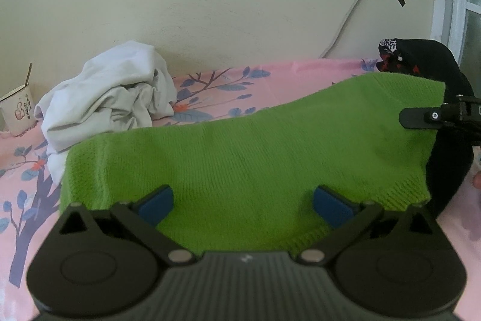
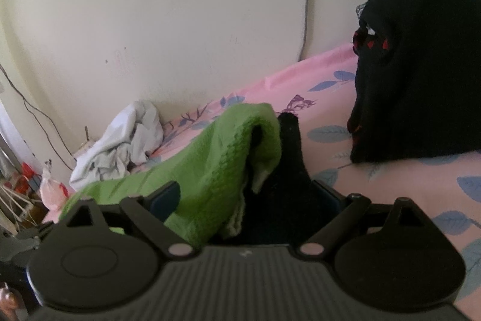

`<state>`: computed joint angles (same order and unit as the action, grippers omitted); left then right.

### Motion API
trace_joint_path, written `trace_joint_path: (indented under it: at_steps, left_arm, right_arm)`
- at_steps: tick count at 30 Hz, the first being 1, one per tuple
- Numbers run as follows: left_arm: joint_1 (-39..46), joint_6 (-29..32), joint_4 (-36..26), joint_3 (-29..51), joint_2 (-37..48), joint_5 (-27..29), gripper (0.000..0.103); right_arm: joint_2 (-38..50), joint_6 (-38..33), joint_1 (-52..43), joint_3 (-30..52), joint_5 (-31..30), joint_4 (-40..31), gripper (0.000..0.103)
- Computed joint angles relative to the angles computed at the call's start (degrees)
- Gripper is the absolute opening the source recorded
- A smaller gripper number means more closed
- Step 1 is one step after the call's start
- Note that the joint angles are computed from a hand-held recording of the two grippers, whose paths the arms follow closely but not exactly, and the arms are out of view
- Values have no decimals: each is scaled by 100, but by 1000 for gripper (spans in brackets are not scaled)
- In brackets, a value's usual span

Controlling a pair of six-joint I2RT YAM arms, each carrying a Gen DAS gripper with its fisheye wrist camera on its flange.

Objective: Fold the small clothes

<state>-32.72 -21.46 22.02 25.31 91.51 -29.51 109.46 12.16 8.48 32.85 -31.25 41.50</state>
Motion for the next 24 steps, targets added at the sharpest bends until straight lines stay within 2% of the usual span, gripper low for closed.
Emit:
trace_joint_path:
  at_steps: [9, 24]
  left_arm:
    - [-57, -24, -54, -18, -35, -57, 103]
    - [-141, -50, 6, -159, -173, -77, 103]
  right_arm:
    - [-258, -166, -29, -286, 74, -13, 87]
    - [-245, 39, -237, -415, -275, 188, 87]
